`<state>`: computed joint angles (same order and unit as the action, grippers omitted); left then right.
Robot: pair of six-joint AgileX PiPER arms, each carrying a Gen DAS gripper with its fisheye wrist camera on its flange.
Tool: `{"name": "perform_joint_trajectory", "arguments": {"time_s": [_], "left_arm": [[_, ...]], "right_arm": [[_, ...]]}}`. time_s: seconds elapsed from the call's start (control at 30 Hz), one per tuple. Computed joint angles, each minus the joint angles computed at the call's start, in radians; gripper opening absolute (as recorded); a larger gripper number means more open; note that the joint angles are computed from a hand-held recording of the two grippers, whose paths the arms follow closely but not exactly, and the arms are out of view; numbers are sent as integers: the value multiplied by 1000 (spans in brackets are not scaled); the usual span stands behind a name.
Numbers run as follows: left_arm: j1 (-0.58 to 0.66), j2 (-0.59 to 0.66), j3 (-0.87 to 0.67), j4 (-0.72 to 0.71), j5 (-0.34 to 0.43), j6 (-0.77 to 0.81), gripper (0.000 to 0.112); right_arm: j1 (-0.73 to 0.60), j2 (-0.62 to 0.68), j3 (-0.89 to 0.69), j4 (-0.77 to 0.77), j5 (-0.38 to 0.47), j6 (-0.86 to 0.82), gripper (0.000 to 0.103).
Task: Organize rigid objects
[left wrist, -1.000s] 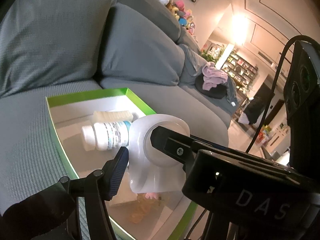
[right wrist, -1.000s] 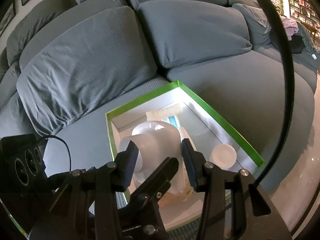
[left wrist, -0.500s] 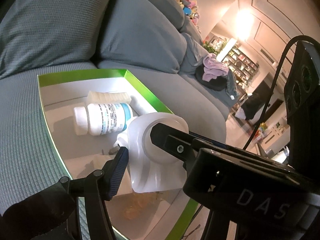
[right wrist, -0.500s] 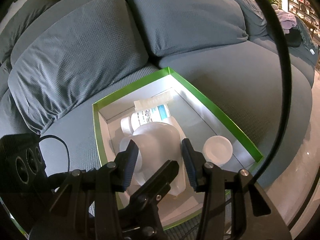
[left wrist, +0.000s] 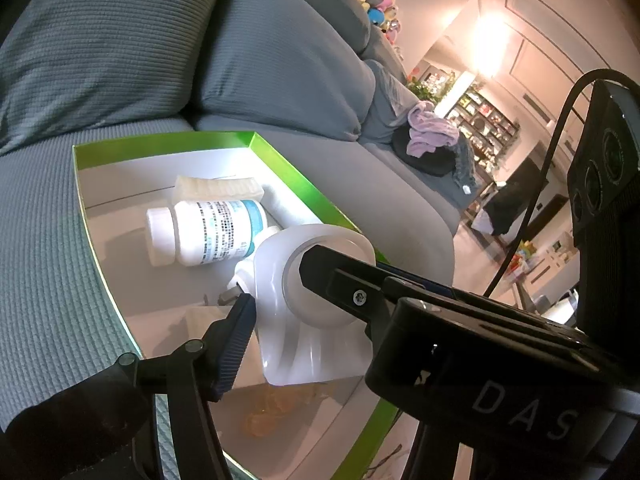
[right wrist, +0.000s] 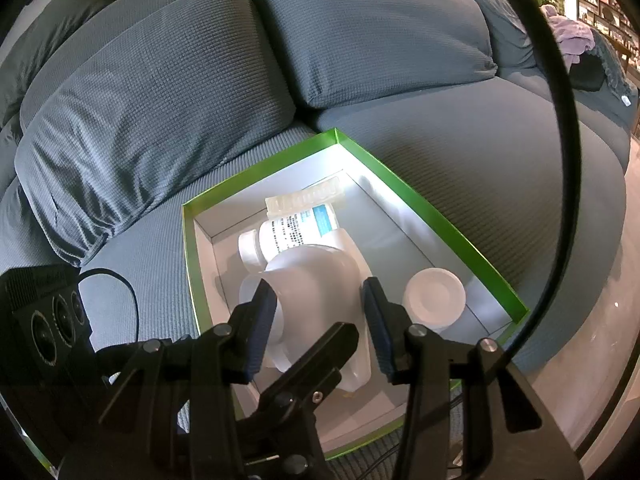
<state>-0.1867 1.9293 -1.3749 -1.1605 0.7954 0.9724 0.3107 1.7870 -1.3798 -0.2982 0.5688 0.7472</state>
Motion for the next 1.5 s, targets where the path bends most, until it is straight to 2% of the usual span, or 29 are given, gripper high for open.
{"name": "perform_joint_trajectory", "arguments": {"time_s": [0.13,0.27,0.43,0.53,0.6,0.77,0.83,0.9,1.03,1.23,1.5], "left_arm": [[16,-4,-1,-7,22,15,62],[17,-28,13,-4,-3,31,62],[16,-50,21,21,-15,30,62],[20,-67,31,26,-21,40,63],[17,-84,35,57,-37,25,70],[15,-136,62,119,-77,24,71],[24,-155,72,117,-80,31,75],[40,-169,80,95,-65,54,82],[58,-193,85,89,-53,65,82],[74,-239,111,91,-68,69,87],[71,-259,120,151,-83,25,87]], "right_arm": [[13,-4,-2,-79,16,96,44],[18,-18,11,-104,5,127,44],[38,-17,-2,-182,50,199,44],[38,-26,2,-186,44,206,46],[39,-35,10,-198,38,221,50],[49,-61,23,-223,29,240,52],[55,-70,29,-243,25,256,53],[67,-77,31,-271,31,283,60],[85,-90,36,-312,38,320,64],[118,-101,38,-426,97,432,77],[136,-152,71,-487,116,506,80]]}}
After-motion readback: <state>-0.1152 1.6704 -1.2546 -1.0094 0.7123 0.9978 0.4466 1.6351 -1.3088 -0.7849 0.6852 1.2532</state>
